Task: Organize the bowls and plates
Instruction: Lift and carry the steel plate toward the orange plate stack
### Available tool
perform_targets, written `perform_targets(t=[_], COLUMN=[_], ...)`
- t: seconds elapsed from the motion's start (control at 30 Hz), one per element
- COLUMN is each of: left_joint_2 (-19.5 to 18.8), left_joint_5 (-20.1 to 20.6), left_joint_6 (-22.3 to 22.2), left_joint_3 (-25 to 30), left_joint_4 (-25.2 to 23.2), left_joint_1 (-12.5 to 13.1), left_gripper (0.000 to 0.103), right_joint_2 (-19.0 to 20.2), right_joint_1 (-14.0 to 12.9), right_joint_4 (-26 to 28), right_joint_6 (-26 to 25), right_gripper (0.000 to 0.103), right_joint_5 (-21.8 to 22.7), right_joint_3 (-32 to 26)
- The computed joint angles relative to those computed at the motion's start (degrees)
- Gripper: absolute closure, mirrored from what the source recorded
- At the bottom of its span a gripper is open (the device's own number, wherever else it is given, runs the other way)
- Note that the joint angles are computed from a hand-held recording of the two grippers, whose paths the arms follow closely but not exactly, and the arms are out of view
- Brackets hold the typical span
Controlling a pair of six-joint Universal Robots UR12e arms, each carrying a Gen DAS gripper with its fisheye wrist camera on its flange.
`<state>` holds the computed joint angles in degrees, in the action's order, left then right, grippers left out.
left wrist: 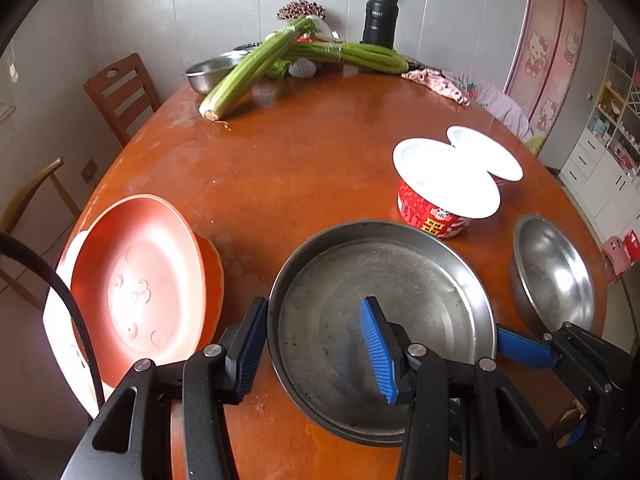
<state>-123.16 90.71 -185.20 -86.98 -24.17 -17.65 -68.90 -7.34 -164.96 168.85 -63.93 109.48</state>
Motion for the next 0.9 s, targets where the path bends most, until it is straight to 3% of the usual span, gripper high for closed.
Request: perform_targets(t=[0.5, 0.9], left_joint_2=[3.43, 4.84], left_joint_5=[1.42, 3.37], left_joint_6=[-3.28, -4.64], left_joint_3=[-4.16, -5.36], left_joint_4=[5.97, 7.03], left_joint_1=[1.63, 3.65], left_gripper=[0.056, 0.056], right_joint_2=[-0.46, 0.66], right_joint_1=[1.71, 4.19], right_joint_4=[-1.56, -0.48], right_joint_6=[-3.50, -6.15], right_gripper=[0.035, 0.035], right_joint_5=[1.83, 3.29], right_joint_3=[-0.90, -3.97])
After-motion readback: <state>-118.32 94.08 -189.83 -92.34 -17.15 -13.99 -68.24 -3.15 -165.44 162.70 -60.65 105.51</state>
